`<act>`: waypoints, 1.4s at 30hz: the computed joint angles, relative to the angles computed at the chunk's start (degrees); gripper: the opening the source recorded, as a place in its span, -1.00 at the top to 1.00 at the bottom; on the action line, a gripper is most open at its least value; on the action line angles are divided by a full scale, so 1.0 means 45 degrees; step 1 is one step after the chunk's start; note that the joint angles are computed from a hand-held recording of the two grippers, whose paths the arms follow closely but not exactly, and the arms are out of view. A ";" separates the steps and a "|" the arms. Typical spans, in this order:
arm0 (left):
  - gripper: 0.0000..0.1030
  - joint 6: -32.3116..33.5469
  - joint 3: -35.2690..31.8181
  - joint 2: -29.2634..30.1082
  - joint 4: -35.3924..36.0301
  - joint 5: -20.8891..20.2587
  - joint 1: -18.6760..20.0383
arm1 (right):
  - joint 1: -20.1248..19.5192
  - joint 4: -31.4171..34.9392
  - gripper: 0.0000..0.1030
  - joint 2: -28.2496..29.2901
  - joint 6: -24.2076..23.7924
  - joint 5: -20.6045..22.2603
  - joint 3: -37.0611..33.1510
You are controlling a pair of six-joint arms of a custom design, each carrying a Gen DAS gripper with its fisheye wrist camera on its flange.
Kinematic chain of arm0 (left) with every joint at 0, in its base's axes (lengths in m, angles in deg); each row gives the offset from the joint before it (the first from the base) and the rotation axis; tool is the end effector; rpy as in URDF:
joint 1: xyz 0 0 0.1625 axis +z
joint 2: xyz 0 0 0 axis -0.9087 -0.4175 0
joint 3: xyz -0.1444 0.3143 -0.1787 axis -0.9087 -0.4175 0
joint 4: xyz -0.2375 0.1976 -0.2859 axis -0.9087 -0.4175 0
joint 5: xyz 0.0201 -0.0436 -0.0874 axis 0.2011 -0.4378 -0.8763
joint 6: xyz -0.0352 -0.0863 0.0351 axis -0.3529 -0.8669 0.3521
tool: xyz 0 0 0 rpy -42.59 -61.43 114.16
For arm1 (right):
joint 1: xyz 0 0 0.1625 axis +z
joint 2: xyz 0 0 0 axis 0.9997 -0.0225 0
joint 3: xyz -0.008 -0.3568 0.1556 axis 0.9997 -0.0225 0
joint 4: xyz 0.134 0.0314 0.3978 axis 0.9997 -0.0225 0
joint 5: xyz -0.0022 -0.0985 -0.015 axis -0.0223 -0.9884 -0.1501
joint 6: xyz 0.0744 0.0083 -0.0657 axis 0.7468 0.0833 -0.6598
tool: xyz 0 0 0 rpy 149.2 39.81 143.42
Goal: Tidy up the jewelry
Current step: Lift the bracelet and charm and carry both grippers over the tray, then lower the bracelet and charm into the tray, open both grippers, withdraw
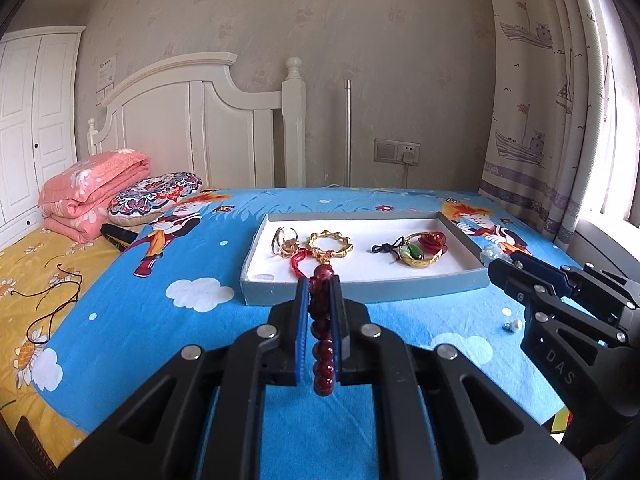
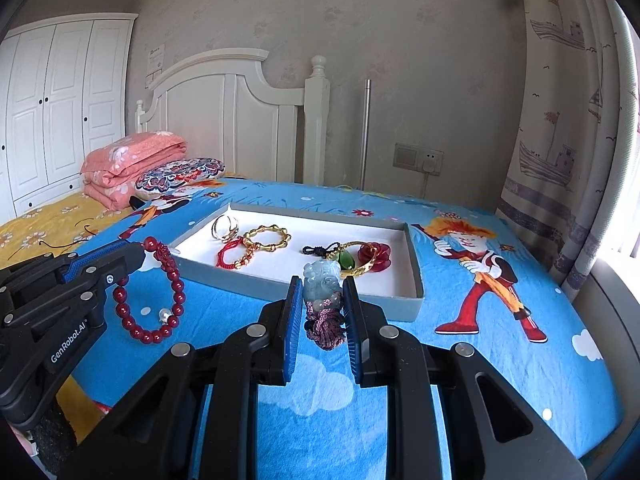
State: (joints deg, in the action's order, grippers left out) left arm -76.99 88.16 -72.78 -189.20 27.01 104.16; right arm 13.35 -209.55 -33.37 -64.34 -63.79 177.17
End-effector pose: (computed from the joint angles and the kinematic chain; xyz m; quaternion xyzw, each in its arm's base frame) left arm -0.2868 -0.5222 0.1526 0.1590 0.7566 -0.5249 0.3560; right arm 0.2315 -0.5742 0.2197 0.3535 -0.7978 0.4218 0.2465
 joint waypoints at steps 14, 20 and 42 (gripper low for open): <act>0.81 -0.0156 -0.4005 0.0645 0.3696 -0.1316 0.1395 | 0.0204 0.3045 0.60 0.2128 0.0518 -0.0942 -0.4005; 0.81 -0.1213 -0.6273 0.1213 0.6674 -0.1714 0.2181 | 0.0257 0.5668 0.60 0.3358 0.1515 -0.1651 -0.6655; 0.11 -0.2442 -0.8803 0.2172 1.0177 -0.1585 0.3328 | 0.0182 0.7565 0.30 0.5066 0.1837 -0.2912 -0.9328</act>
